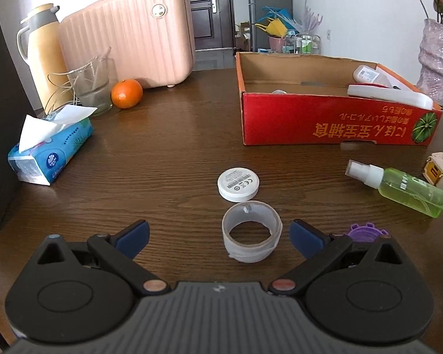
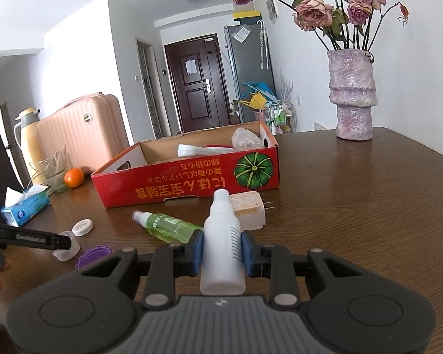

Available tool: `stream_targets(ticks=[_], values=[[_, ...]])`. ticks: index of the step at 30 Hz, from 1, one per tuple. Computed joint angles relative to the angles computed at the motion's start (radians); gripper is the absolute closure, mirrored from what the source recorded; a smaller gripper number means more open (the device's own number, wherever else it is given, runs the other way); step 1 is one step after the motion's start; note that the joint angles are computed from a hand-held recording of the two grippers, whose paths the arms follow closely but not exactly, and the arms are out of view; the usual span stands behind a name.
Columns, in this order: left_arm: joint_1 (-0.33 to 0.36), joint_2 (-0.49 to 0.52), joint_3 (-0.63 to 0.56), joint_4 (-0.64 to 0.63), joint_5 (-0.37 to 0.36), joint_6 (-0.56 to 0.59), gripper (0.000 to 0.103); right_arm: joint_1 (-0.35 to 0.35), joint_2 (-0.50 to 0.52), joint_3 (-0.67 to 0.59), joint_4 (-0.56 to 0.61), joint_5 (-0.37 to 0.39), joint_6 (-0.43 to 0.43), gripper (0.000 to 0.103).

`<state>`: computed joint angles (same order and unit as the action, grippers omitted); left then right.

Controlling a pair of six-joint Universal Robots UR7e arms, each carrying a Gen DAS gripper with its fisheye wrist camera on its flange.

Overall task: Organize rigid objects
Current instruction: 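Close the left gripper on the clear tape roll while the right gripper holds the dropper bottle, then carry the tape roll with the left gripper while the right gripper carries the bottle toward the box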

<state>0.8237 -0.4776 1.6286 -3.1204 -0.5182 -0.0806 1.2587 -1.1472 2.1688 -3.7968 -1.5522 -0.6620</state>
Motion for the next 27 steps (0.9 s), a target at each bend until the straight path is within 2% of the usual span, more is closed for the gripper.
stream_targets(ticks=[7,10,13,15,27], values=[[0.012,0.021,-0.021,-0.031,-0.014,0.028,0.002,0.000,0.004,-0.003,-0.001,-0.004,-0.006,0.077],[0.016,0.022,-0.021,-0.036,-0.025,0.036,0.012,0.001,0.006,-0.004,-0.002,-0.008,-0.009,0.077],[0.026,0.009,-0.017,-0.002,-0.075,0.034,0.038,0.002,0.010,-0.005,-0.006,-0.012,-0.011,0.077],[0.027,0.007,-0.010,-0.027,-0.096,0.058,0.060,0.003,0.011,-0.006,-0.008,-0.014,-0.012,0.077],[-0.004,-0.009,0.061,-0.194,-0.097,0.114,0.059,0.002,0.016,-0.004,-0.022,-0.012,-0.015,0.077]])
